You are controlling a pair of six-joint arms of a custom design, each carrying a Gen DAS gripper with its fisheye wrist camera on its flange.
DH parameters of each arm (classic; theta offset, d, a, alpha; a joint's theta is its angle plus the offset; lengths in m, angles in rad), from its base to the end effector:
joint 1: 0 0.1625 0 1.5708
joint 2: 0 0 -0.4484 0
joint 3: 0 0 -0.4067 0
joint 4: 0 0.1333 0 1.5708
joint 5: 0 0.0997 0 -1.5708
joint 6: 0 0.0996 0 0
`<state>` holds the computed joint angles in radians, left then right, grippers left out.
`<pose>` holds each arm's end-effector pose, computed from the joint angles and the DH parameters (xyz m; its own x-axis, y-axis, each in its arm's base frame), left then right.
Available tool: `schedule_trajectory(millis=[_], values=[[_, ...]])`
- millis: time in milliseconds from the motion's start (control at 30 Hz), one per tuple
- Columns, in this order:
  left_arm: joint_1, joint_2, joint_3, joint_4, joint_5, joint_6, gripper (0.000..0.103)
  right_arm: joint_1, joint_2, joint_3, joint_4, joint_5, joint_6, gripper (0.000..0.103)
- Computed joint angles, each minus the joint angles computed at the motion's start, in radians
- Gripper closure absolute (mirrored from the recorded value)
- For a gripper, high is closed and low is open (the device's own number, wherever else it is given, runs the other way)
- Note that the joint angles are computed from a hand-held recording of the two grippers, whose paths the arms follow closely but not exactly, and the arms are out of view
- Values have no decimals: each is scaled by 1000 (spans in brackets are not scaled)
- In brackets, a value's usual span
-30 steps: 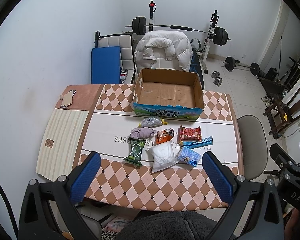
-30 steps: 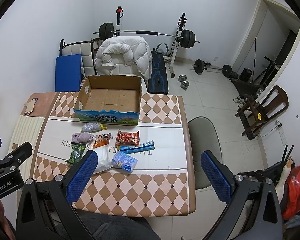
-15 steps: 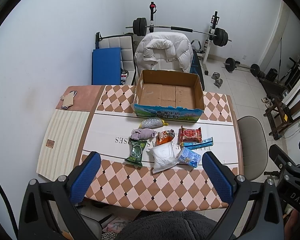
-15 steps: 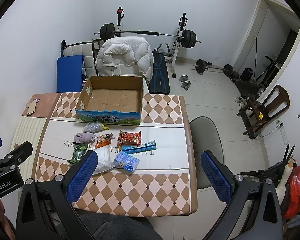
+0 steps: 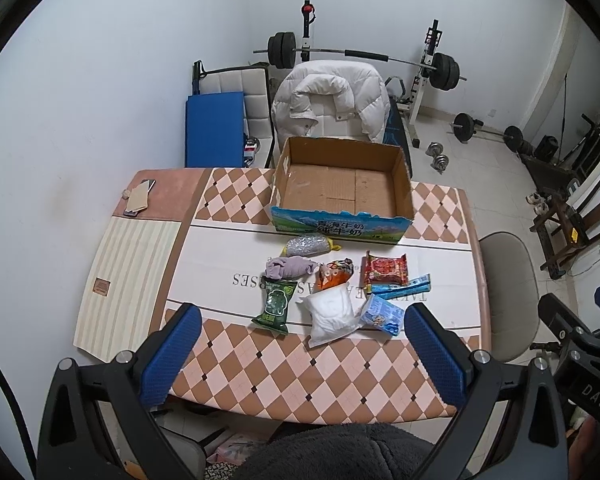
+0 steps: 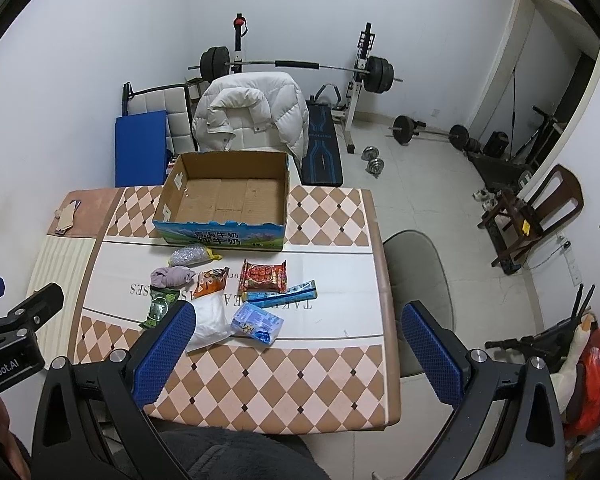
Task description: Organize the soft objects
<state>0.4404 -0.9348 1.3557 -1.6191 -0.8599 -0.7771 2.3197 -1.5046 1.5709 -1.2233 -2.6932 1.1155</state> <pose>-0.5513 -0.4790 0.2505 -0.6679 0.2825 -0.6886 0.5248 0.8347 -0.1666 0.3787 -0.3434 0.5034 -0.5910 0.3558 0.7239 -0.2105 0.7983 -0.5642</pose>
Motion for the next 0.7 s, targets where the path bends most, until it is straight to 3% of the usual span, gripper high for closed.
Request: schedule_trajectory(millis=[167,333,533,700], values=[[69,43,-11,51,36,4,0,-104,-26,90,-231,90,-183,0],[194,102,5,91,32,0,0,-312,-34,233,-566,303,-449,0],[329,194,10,43,-47,118,10,-520,95,324,-817,491,-639,0],[411,295,-37,49,-101,227,11,-622,248,321,-918,572,-695,0]])
